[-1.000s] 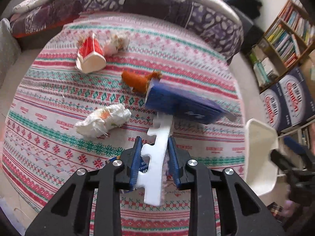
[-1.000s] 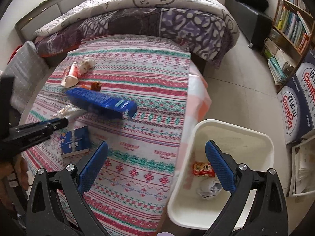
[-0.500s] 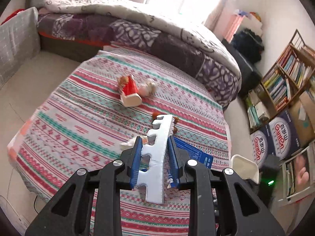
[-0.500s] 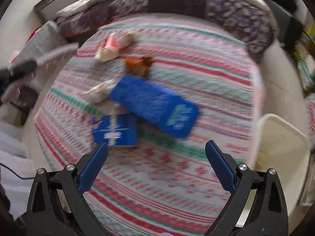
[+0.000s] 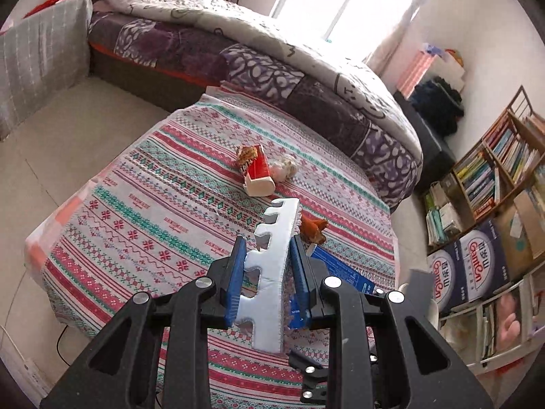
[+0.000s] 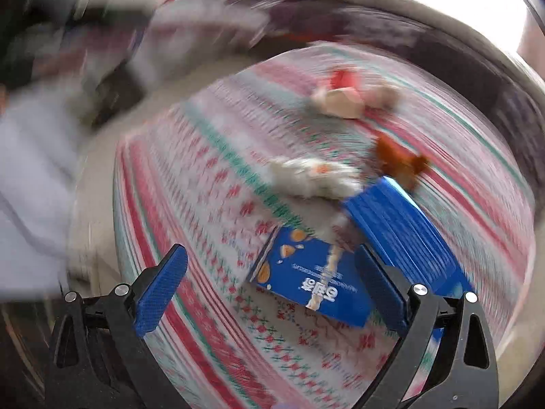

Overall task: Collect trash
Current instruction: 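Grasp the blue biscuit box with the right gripper while the left holds the white piece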

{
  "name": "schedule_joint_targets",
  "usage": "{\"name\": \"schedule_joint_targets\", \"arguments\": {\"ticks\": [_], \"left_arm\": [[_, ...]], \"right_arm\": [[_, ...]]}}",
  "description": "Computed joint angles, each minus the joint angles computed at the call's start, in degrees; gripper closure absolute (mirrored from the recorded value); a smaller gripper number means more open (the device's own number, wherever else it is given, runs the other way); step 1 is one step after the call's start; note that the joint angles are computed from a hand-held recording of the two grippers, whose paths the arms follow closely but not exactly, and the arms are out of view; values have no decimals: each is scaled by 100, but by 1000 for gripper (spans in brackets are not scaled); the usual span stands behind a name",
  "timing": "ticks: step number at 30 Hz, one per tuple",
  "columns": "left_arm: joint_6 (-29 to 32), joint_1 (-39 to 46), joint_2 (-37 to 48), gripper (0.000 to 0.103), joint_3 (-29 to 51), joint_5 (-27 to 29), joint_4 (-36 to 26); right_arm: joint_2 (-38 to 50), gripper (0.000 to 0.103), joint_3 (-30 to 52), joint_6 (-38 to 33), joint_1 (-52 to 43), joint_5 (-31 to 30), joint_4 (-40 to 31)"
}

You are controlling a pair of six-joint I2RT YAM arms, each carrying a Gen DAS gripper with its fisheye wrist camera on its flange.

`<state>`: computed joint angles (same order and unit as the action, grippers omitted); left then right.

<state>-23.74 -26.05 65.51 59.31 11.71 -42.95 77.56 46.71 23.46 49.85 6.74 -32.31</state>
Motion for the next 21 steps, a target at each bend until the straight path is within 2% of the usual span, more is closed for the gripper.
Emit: {"name": "schedule_joint_targets", "arguments": {"ticks": [4,9,13,15,16,17,19,21], "left_arm": [[148,280,-68,76,-45,103,-97],[190,590,-9,76,-95,345,-110],[172,472,112,76,-69,256,-76],[168,409,141,76,-78,220,-48],[183,389,146,76,-84,205,-43],[187,365,155,76,-80,176,-38],[165,339,156,76,-78,147,-26],[145,342,130,76,-98,159,-8]], "right_arm": [[407,8,4,-748,-334,-293,-27],[1052,7,294,-1836,-488,-167,-394],[1248,7,395,-1916,-706,-509,-487],[1221,12,362,-1727,-791,-597,-391],[1194,20,357,-1670,-816,-607,-349],[1077,35,312,-1515,-805,-601,-286],[1016,48,326,-1278,-793,-614,-301],[988,49,350,-983,-632,-444,-358]]}}
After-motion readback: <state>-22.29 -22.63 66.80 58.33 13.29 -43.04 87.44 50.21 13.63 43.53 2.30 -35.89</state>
